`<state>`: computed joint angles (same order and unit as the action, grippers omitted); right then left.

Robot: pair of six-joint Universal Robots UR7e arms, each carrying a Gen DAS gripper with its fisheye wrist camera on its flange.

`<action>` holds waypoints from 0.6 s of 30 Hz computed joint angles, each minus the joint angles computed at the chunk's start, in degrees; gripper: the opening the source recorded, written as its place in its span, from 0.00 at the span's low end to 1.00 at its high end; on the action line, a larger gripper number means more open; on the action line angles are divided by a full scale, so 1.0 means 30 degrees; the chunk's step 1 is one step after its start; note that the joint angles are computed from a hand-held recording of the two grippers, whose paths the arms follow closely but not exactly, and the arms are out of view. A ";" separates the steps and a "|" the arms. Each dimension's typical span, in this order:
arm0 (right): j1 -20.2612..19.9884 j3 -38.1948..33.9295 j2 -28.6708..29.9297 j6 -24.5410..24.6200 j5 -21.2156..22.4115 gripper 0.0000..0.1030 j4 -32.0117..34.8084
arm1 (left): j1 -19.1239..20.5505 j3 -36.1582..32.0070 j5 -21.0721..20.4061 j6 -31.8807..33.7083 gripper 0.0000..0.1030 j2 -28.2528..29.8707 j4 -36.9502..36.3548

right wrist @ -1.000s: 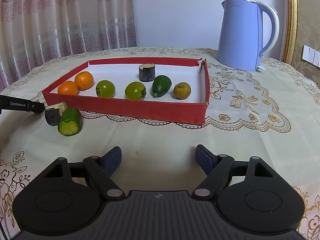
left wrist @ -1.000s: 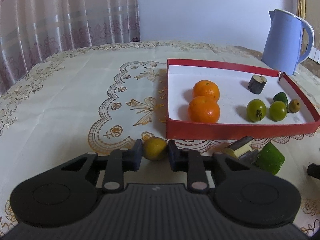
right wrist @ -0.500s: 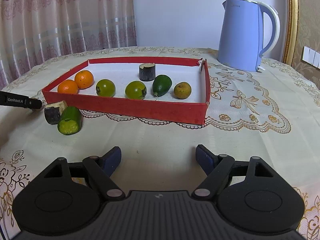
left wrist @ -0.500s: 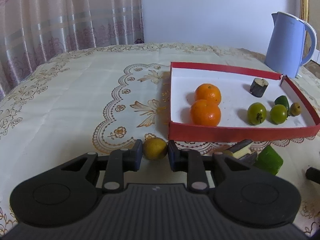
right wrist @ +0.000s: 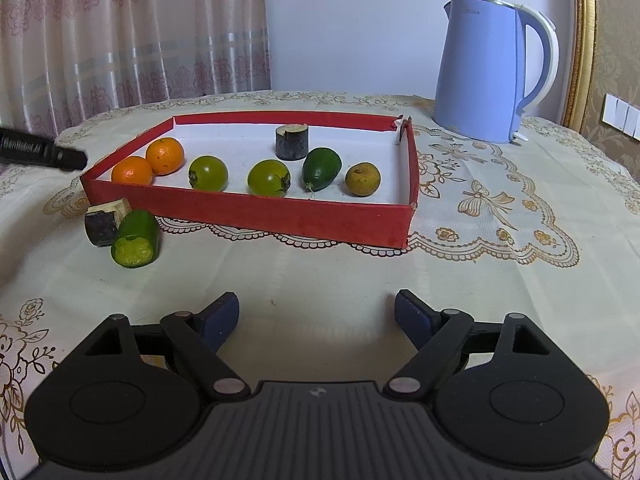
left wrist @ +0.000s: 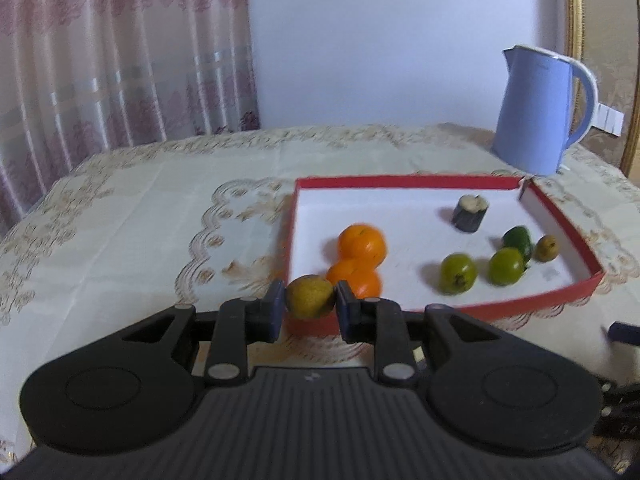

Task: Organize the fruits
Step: 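Carry the yellow fruit into the red tray and open the left gripper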

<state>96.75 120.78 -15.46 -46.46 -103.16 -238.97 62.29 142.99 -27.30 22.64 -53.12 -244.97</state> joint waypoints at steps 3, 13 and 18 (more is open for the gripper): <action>-0.0001 0.0002 -0.0005 0.0003 -0.0006 0.83 0.0003 | 0.0061 -0.0629 -0.0351 0.0282 0.23 -0.0049 0.0717; -0.0003 0.0003 -0.0048 0.0019 0.0034 0.86 0.0176 | 0.1296 -0.4136 -0.2194 -0.0037 0.23 0.0155 0.5124; -0.0003 0.0008 -0.0046 0.0030 0.0044 0.87 0.0191 | 0.2119 -0.6213 -0.2810 -0.0833 0.23 0.0559 0.7814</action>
